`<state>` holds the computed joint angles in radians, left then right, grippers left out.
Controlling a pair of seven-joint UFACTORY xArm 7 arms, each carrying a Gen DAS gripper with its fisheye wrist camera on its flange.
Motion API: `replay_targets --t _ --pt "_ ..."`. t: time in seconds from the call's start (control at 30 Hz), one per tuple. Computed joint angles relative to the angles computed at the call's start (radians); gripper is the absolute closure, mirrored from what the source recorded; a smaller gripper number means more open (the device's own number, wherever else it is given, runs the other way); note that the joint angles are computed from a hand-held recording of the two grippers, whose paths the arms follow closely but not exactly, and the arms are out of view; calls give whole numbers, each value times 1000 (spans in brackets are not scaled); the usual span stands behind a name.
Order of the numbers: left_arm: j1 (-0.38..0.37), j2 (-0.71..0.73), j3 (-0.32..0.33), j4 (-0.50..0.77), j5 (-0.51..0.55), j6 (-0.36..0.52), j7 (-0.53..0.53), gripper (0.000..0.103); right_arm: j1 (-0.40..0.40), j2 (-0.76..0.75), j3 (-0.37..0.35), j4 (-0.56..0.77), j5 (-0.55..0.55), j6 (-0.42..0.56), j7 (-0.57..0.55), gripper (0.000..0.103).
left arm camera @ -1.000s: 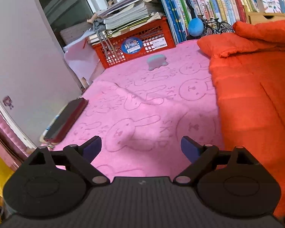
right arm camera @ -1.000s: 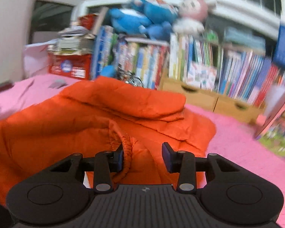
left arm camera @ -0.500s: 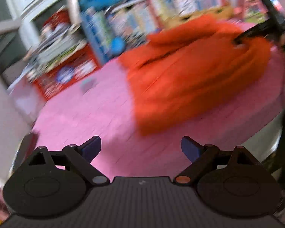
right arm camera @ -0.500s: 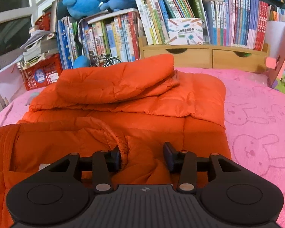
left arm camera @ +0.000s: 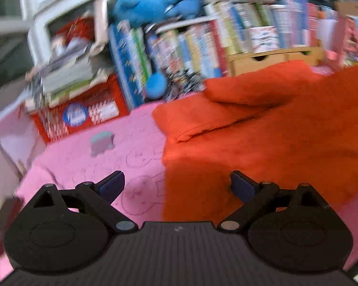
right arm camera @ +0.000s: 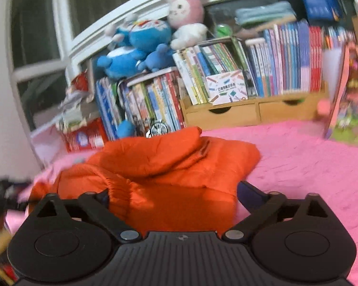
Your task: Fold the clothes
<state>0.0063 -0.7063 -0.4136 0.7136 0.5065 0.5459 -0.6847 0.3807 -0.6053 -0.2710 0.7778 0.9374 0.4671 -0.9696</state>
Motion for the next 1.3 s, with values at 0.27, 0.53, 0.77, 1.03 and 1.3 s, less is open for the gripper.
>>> replay_targets --t 0.27,0.53,0.77,1.03,1.3 --pt "-29 118 33 33 -56 8 -22 6 44 -22 -143 27 93 282 34 0" --pt "-49 127 59 38 -44 48 -47 2 93 95 -344 96 499 565 37 0" --pt "-62 134 75 27 -39 29 -57 2 -164 -136 1 -53 27 259 -300 0" --pt "-123 94 140 -1 -113 -26 15 5 -84 -64 94 -70 -77 185 -239 2" --pt "-173 38 203 -69 -220 -162 242 0 -75 91 93 14 15 193 -44 45"
